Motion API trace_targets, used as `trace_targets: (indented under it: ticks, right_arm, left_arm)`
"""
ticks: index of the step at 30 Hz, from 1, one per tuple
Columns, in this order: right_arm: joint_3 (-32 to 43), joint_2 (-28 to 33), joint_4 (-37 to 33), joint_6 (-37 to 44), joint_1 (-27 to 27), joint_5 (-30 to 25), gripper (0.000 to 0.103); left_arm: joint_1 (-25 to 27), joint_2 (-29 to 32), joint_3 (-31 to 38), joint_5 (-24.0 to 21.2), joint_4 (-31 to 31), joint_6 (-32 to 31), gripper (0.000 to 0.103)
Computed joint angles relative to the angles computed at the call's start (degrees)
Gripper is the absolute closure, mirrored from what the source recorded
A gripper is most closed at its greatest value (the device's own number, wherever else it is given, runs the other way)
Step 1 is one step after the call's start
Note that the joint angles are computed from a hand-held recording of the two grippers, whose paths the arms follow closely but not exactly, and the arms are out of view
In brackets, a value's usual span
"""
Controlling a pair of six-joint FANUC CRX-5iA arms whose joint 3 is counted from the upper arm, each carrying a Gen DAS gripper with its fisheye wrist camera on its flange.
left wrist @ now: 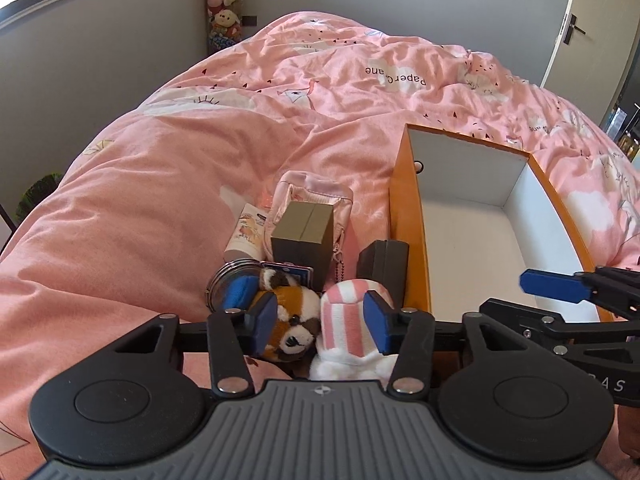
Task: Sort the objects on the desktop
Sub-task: 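Grasp the striped-hat plush with the right gripper and lift it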
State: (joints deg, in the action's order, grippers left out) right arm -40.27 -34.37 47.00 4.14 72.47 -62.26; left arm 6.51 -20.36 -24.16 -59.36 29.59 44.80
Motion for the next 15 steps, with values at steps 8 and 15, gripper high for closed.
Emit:
trace_targets:
  ticks: [8, 15]
  right_arm:
    - [7.5, 5.4, -13.6, 20.7, -7.4, 12.6, 0.046]
    - [17.6, 13.5, -28.8, 41.4, -13.6, 11.7, 0.046]
  left_arm:
    - [2.8, 4.4, 4.7, -4.4, -2.4, 3.9, 0.060]
    - [4.3, 8.3, 6.9, -6.8, -3.0, 8.0, 0.051]
